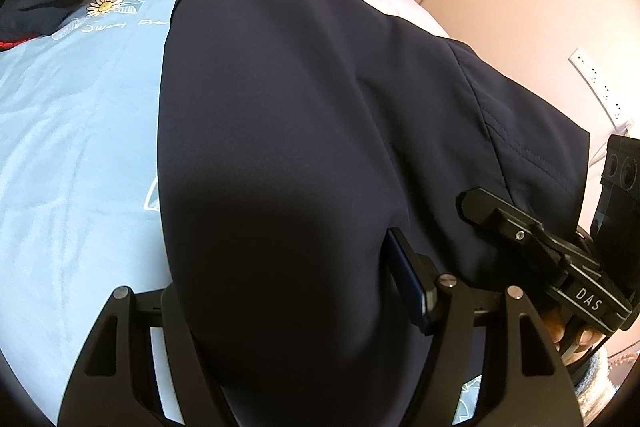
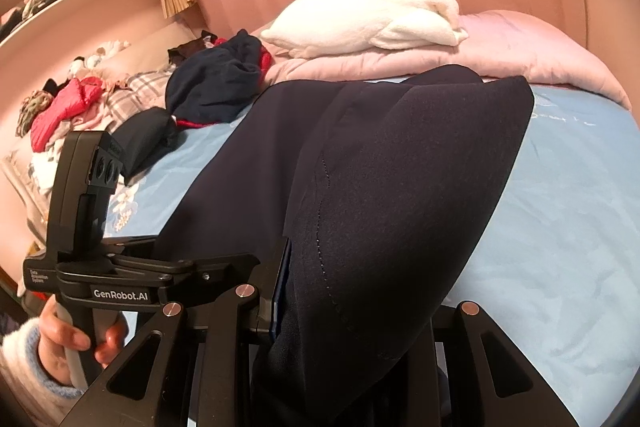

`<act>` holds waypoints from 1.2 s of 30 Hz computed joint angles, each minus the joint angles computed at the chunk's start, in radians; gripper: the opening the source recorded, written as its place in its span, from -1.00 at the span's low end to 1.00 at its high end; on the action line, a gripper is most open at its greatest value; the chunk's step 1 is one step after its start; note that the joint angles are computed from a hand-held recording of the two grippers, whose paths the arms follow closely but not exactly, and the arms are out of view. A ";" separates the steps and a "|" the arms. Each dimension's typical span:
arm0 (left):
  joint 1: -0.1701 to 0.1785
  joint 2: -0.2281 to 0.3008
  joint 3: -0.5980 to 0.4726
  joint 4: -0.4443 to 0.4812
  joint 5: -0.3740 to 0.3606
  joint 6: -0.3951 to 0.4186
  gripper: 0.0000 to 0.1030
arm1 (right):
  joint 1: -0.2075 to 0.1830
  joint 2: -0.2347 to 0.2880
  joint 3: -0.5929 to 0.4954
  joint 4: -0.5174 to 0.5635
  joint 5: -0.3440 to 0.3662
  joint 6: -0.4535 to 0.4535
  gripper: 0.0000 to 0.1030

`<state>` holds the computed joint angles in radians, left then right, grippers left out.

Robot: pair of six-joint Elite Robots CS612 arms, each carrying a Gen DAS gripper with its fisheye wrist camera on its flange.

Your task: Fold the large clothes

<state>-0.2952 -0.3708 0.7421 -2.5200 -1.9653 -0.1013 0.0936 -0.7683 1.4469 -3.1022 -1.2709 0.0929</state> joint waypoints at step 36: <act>-0.011 -0.083 0.128 -0.050 0.110 -0.021 0.34 | 0.023 0.094 -0.174 0.112 0.004 0.007 -0.40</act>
<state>-0.3066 -0.4534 0.8703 -2.5703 -1.8558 -0.1220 0.1170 -0.6741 1.2728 -2.9902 -1.2673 0.1001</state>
